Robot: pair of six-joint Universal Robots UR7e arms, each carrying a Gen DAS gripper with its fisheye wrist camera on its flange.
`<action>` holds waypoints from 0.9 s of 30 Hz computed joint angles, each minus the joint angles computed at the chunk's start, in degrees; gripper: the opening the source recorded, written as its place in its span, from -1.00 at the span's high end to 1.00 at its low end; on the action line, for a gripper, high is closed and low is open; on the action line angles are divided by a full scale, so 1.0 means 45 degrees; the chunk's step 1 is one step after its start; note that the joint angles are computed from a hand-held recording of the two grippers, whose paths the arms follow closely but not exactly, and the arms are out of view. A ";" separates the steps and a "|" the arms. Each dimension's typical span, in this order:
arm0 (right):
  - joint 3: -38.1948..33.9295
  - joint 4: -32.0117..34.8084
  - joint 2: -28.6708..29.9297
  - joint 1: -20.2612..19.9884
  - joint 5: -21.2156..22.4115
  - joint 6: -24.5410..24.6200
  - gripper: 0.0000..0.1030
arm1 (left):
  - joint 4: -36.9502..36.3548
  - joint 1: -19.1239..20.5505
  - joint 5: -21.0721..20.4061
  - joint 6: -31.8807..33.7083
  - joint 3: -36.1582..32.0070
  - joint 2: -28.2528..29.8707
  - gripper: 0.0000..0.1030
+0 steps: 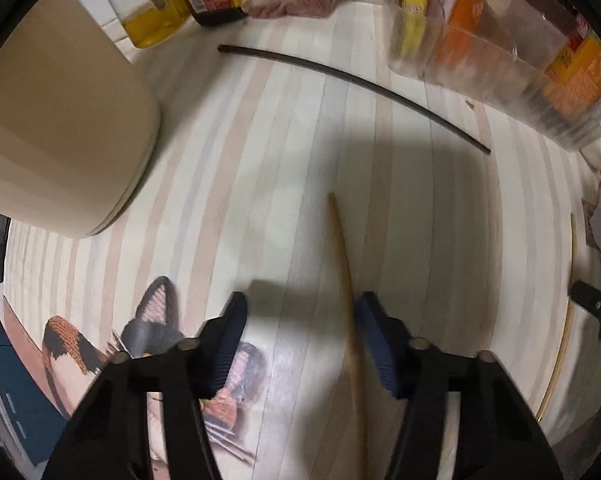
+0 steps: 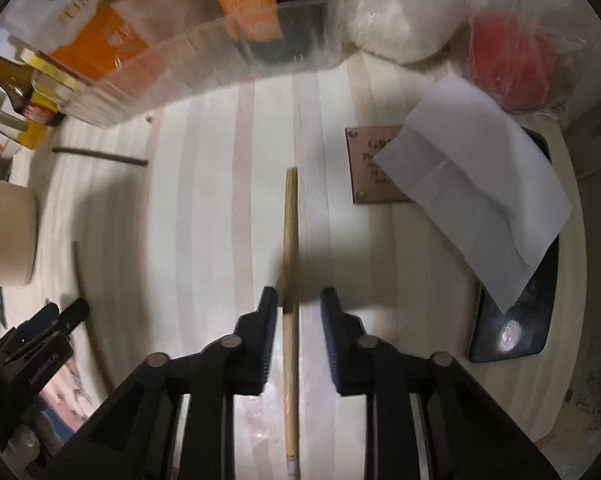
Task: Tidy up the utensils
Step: 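Grasp a light wooden chopstick with the left gripper while the right grasps another light wooden one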
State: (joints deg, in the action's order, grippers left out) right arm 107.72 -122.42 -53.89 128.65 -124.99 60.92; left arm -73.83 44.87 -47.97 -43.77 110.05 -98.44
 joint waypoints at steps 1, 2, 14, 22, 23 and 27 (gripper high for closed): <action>-0.0167 0.0136 0.0117 0.0025 -0.0012 -0.0123 0.87 | -0.0274 0.0070 -0.0244 0.0227 0.0023 -0.0078 0.30; -0.0286 0.0168 0.0235 0.0063 -0.0018 -0.0250 0.87 | -0.0579 0.0122 -0.0513 0.0459 0.0051 -0.0179 0.70; -0.2821 -0.0185 0.3107 0.1118 0.2512 -0.3369 0.88 | 0.2905 0.0538 -0.0419 -0.1989 -0.0693 -0.2003 0.92; -0.3990 0.1607 0.3686 0.1232 0.2436 -0.3624 0.88 | 0.2617 0.0976 -0.0431 -0.1656 -0.0759 -0.2584 0.92; -0.4117 0.1849 0.3732 0.1249 0.2437 -0.3627 0.88 | 0.2522 0.1123 -0.0361 -0.1454 -0.0783 -0.2594 0.92; -0.4551 0.2451 0.3935 0.1273 0.2397 -0.3557 0.88 | 0.2296 0.1165 -0.0257 -0.1262 -0.0681 -0.2514 0.91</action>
State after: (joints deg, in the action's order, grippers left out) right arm 87.24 -111.39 -36.18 134.38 -114.20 44.91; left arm -63.49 50.11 -49.13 -49.45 106.99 -109.75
